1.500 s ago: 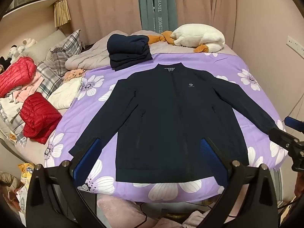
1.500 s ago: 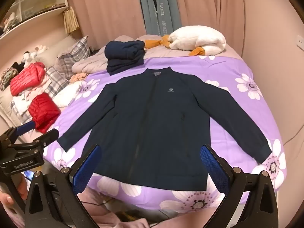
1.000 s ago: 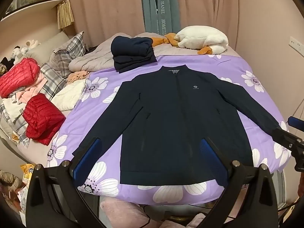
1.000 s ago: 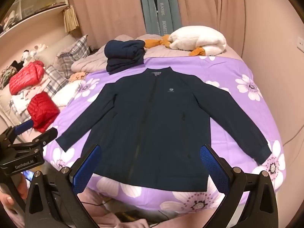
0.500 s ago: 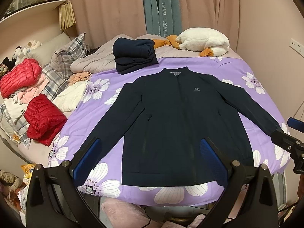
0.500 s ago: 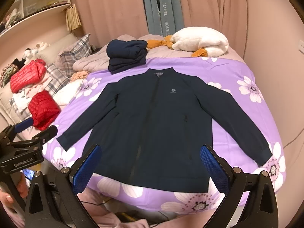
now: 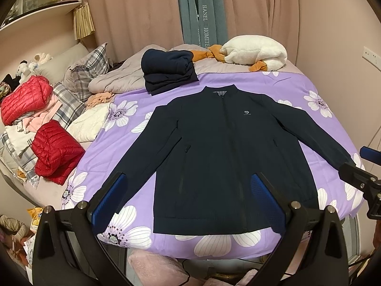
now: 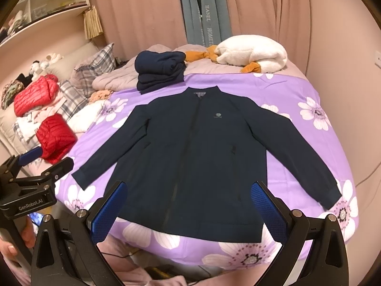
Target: Fold large clothes
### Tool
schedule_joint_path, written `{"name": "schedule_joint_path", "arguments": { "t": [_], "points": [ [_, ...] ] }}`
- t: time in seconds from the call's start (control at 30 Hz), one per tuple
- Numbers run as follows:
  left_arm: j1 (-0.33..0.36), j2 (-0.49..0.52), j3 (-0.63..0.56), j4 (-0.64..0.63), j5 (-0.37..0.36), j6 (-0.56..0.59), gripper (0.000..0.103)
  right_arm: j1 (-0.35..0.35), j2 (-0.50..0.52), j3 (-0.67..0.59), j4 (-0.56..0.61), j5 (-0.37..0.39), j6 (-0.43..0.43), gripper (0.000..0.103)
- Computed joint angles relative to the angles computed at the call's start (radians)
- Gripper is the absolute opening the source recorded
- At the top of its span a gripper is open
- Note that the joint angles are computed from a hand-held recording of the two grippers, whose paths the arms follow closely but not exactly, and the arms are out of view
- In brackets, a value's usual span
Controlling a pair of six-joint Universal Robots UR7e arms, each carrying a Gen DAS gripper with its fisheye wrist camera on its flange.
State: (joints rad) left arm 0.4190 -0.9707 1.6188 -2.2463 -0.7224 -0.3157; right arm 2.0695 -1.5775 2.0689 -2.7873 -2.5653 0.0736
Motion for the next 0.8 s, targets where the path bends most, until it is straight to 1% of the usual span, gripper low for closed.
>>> {"name": "schedule_joint_path", "arguments": {
  "t": [0.8],
  "points": [
    [0.005, -0.009, 0.022, -0.016, -0.002, 0.017, 0.103, 0.000, 0.004, 0.001, -0.008, 0.003, -0.003, 0.102]
  ]
}}
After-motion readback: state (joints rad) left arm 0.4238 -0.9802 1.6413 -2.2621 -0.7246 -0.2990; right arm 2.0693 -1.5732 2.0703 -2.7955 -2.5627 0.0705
